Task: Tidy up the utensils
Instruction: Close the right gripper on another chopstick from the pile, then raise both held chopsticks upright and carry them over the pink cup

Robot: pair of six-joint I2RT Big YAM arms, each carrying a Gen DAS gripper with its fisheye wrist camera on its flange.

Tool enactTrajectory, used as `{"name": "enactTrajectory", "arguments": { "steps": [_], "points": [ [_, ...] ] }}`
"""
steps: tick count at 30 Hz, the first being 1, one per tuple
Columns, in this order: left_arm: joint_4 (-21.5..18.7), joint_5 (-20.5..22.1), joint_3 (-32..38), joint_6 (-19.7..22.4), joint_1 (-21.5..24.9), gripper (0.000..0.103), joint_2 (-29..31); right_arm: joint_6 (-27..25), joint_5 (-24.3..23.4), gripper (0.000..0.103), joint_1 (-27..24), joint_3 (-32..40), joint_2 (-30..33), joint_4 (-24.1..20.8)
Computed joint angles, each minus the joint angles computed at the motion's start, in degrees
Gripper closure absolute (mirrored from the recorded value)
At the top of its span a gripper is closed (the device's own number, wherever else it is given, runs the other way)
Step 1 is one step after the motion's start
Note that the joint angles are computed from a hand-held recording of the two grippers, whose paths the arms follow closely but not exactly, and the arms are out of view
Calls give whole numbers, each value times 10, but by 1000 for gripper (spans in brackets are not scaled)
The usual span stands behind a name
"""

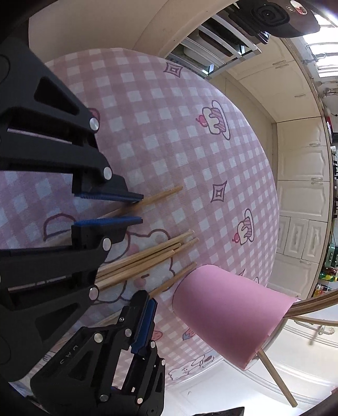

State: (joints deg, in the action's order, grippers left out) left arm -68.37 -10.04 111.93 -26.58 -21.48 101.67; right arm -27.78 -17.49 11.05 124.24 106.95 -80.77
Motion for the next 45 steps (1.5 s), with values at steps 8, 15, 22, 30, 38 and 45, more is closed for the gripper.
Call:
{"name": "enactTrajectory", "arguments": {
  "steps": [8, 15, 22, 30, 38, 45],
  "points": [
    [36, 28, -40, -10, -5, 97, -36, 1, -49, 98, -18, 11, 0, -32],
    [61, 28, -49, -9, -13, 97, -72, 11, -114, 98, -31, 7, -23, -31],
    [89, -1, -56, 3, -30, 97, -120, 29, -174, 98, -47, -11, -64, 0],
    [128, 3, -70, 7, -37, 97, -159, 61, -211, 98, -61, -40, -110, 66],
    [151, 12, -67, 0, -41, 97, -163, 87, -247, 98, -76, -36, -121, 89],
    [176, -17, -40, 16, -51, 97, -161, 115, -246, 98, -83, -55, -148, 153]
  ]
}}
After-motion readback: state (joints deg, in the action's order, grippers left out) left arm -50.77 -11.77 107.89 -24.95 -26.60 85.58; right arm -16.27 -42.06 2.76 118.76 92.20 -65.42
